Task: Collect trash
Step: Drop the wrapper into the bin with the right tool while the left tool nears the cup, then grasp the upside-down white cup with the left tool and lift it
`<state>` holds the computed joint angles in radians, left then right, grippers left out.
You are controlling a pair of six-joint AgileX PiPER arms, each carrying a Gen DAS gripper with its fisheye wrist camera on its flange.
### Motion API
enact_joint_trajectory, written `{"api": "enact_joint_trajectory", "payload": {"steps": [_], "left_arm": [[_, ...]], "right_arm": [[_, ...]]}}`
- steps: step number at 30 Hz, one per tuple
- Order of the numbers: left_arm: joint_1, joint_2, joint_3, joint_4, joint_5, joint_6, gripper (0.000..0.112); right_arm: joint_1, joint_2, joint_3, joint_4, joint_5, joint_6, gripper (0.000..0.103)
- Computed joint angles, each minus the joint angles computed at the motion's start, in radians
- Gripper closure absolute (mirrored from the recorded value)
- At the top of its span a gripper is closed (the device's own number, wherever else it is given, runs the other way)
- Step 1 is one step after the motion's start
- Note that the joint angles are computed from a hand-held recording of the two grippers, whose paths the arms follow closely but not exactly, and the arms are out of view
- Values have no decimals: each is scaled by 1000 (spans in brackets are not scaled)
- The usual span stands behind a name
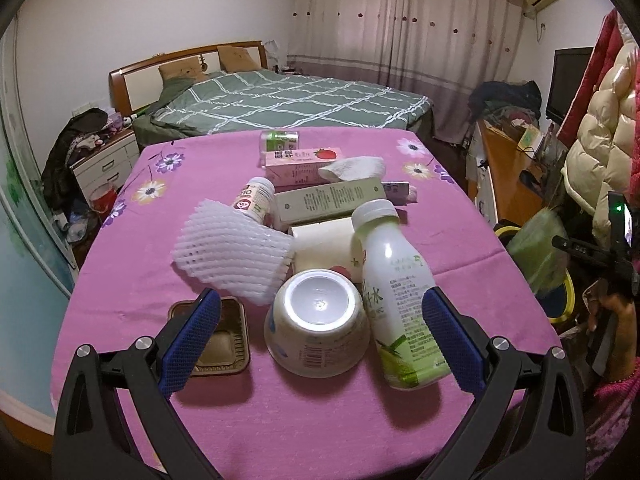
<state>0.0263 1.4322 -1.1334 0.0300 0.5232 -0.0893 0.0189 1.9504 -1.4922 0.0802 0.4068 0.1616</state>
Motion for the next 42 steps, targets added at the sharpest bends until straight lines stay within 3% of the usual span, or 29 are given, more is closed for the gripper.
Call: {"api": "enact_joint_trajectory", "payload": {"steps": [8, 12, 15, 22, 32, 42], "left_arm": [[35, 33, 12, -44, -16, 59, 13], [43, 63, 19, -42, -22, 97, 20], [73, 99, 10, -161, 2, 242, 29], [95, 177, -10, -294, 10, 419, 30], [53, 277, -84, -208, -11, 357, 31], [85, 224, -59, -340, 5, 457, 32]], "right_arm": [[18, -26, 39, -40, -39, 44, 73], [26, -62, 84, -11, -60, 25, 72], [23, -82, 107, 38, -68, -20, 71], [17, -86, 113, 87, -64, -60, 70], [16, -74, 113, 139, -56, -104, 70], [25, -80, 119, 202, -53, -163, 70]]}}
